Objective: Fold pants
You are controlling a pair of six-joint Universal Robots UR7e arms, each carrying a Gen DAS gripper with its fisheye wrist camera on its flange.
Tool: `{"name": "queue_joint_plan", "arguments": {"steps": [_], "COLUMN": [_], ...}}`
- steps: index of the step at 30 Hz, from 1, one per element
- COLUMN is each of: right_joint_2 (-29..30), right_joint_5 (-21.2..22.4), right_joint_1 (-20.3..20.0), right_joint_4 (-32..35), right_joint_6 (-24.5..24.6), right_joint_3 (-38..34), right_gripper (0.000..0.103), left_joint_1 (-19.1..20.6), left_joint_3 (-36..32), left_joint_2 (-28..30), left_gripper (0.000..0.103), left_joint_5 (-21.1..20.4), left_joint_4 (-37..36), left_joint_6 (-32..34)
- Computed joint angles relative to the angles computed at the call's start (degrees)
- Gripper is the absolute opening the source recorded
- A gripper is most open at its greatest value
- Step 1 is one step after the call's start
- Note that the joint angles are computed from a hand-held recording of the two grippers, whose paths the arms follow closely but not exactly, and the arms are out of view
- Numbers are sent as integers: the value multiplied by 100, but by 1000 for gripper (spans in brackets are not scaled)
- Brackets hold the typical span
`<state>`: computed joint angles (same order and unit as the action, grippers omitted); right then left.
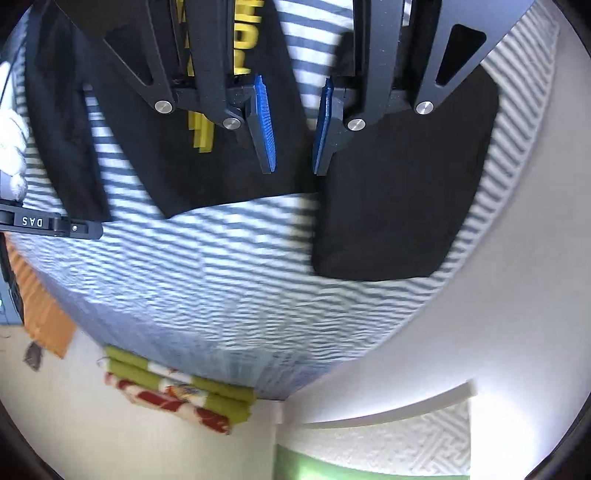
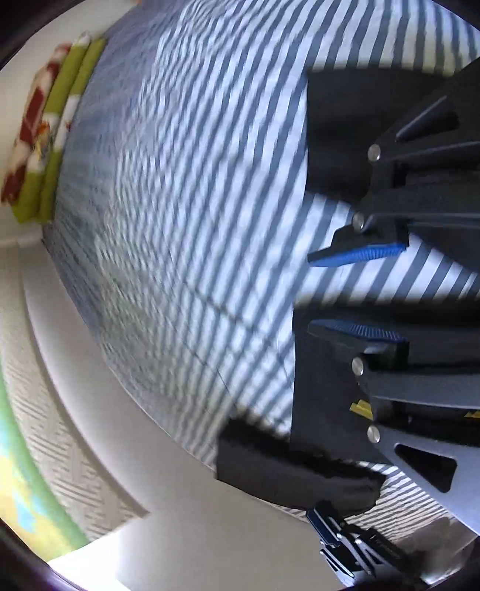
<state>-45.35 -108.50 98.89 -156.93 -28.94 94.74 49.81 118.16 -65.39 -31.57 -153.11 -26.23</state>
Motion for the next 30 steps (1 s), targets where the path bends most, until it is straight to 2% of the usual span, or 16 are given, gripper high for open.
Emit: {"name": "queue_joint_plan", "arguments": {"steps": [1, 3, 6, 9, 12, 14, 18, 19, 21, 22, 23, 24, 26, 27, 28, 30], "right_joint_2": [-136, -351, -501, -477, -503, -478, -397, -351, -221, -143, -68, -4, 41, 177, 251, 77], "right_joint_5": [10, -355, -762, -1112, -822, -644, -358, -411, -709, -949, -1184, -1394, -1586, -1989, -2165, -1868], "right_joint_1": [-75, -242, -515, -750, -1023, -1147, -1208, -1183, -1105, -1029, -958, -899, -878, -821, -814, -922], "right_joint_4": [-8, -225, -115, -71, 219, 374, 445, 418, 131, -134, -508, -776, -1370, -1880, -2150, -1970], "right_joint_6": [28, 141, 221, 264, 494, 596, 563, 472, 179, -92, -392, -616, -709, -811, -886, -615], "right_joint_3": [22, 31, -79, -189, -307, -407, -450, -453, -397, -334, -255, -222, -188, -307, -390, -308], "right_gripper": [28, 28, 28, 28, 28, 28, 28, 28, 28, 24, 5, 1, 0, 0, 3, 5], "left_joint_1": [-16, -9, 138, 179, 281, 303, 226, 203, 193, 193, 187, 200, 277, 327, 379, 400], "left_joint_3": [-61, -265, -740, -1200, -1742, -2089, -2735, -2861, -3026, -3049, -2995, -2952, -2829, -2742, -2702, -2685], "left_joint_2": [32, 244, 776, 1339, 1964, 2344, 3022, 3145, 3309, 3383, 3374, 3351, 3236, 3164, 3116, 3105], "left_gripper": [23, 23, 23, 31, 31, 31, 31, 25, 1, 1, 1, 1, 1, 1, 1, 1], "left_joint_5": [-209, -531, -1427, -1910, -2291, -2330, -1995, -1903, -1855, -1828, -1826, -1879, -2004, -2128, -2226, -2254], "left_joint_4": [-8, -11, -175, -289, -326, -201, 206, 373, 594, 513, 392, 294, 54, -117, -191, -243], "left_joint_6": [102, 245, 584, 524, 543, 524, 908, 963, 1069, 1149, 1208, 1217, 1010, 924, 867, 951]}}
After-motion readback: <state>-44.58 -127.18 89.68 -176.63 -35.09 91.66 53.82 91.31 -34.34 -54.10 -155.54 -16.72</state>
